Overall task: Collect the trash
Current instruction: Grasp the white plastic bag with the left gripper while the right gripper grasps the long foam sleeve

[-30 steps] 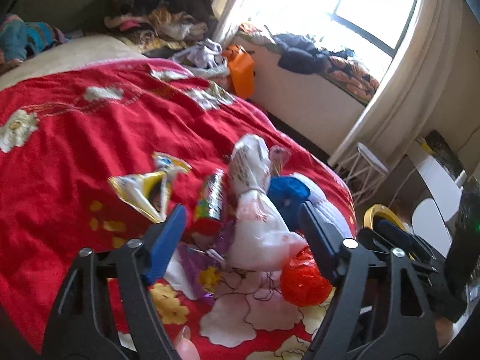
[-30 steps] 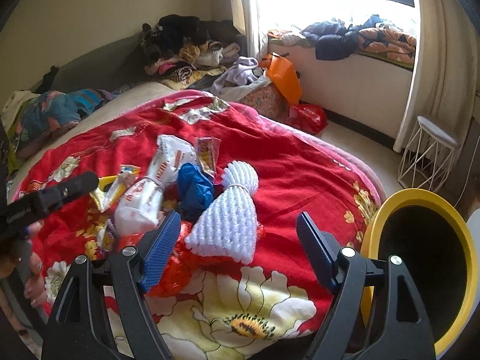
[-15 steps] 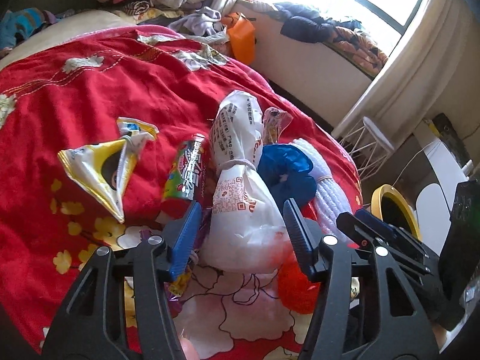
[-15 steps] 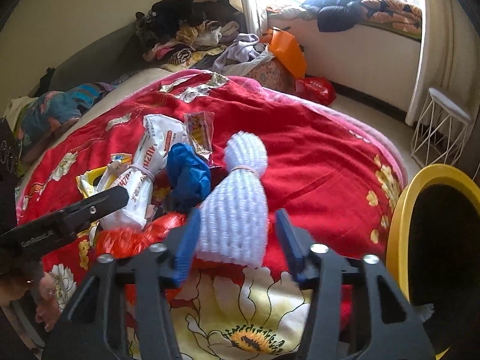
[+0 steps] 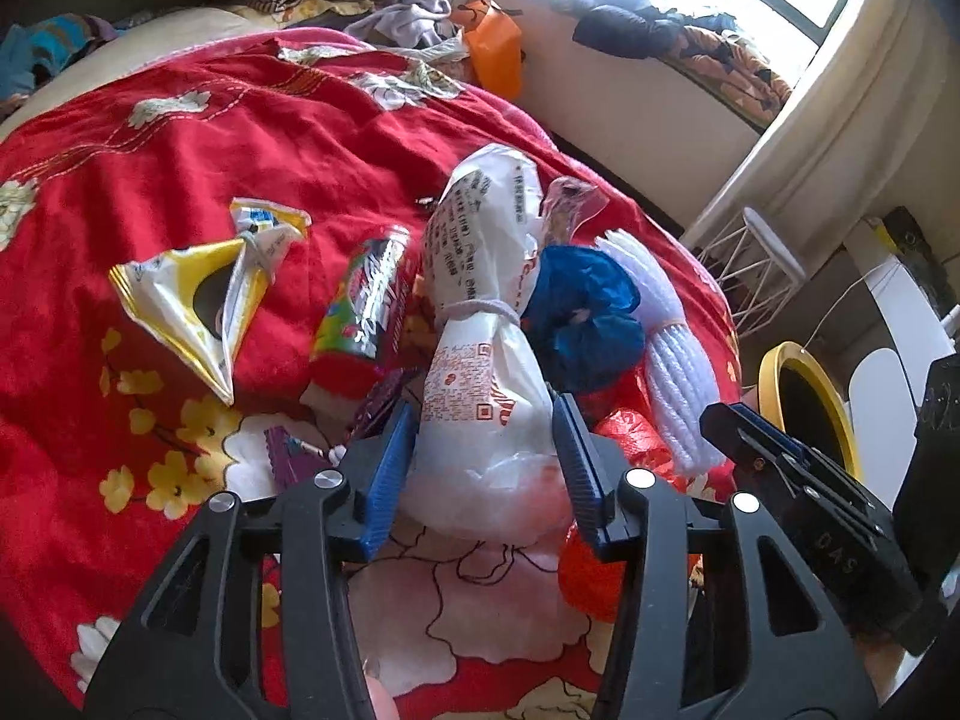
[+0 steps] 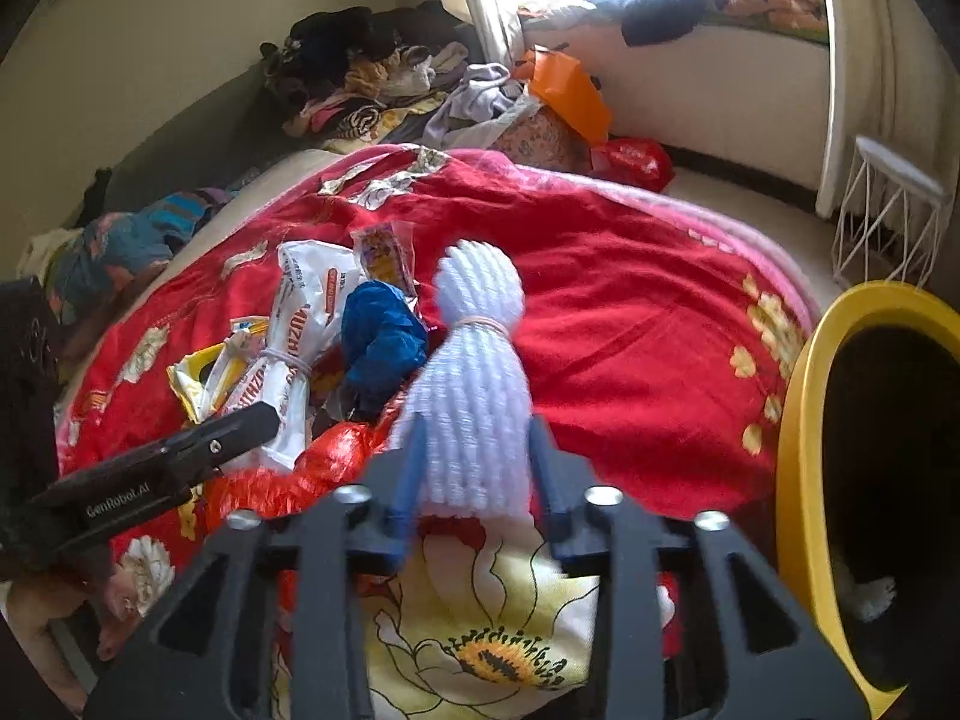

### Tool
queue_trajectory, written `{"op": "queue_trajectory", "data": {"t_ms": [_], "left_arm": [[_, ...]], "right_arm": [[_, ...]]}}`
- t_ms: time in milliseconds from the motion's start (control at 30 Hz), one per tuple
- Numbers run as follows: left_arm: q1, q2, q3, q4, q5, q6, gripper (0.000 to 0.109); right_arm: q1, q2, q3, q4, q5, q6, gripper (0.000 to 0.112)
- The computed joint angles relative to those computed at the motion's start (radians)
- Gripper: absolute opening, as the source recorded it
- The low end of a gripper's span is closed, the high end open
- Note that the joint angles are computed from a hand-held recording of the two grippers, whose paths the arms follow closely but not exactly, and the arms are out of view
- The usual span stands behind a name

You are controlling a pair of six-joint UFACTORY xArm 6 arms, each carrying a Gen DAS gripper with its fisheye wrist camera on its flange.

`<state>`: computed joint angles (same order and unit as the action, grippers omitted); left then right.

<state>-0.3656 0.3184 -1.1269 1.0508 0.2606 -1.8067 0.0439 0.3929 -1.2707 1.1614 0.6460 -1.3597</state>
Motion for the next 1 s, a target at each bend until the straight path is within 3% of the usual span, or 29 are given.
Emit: {"op": "queue_trajectory", "data": {"t_ms": [133, 267, 367, 567, 1000], "left_arm": [[-0.009, 0.01, -0.008, -0.011, 0.011, 0.024, 0.039], [-0.013, 0.015, -0.014, 0.008, 0.018, 0.02, 0.031], [-0.012, 0.007, -0.011, 0.061, 0.017, -0.029, 0.027], [-0.016, -0.066, 0.019, 0.217, 0.052, -0.16, 0.025], [-0.045, -0.187, 0.047, 0.39, 0.099, -0.301, 0.025]], "right_arm": [[-0.003, 0.024, -0.027, -0.03, 0.025, 0.042, 0.04], [-0.026, 0.05, -0.061, -0.049, 0.107, 0.078, 0.019], [-0.035, 0.021, -0.034, 0.009, 0.104, 0.006, 0.015], [-0.069, -0.039, 0.009, 0.11, 0.109, -0.069, 0.015], [-0.129, -0.159, 0.094, 0.233, 0.111, -0.215, 0.015]]}}
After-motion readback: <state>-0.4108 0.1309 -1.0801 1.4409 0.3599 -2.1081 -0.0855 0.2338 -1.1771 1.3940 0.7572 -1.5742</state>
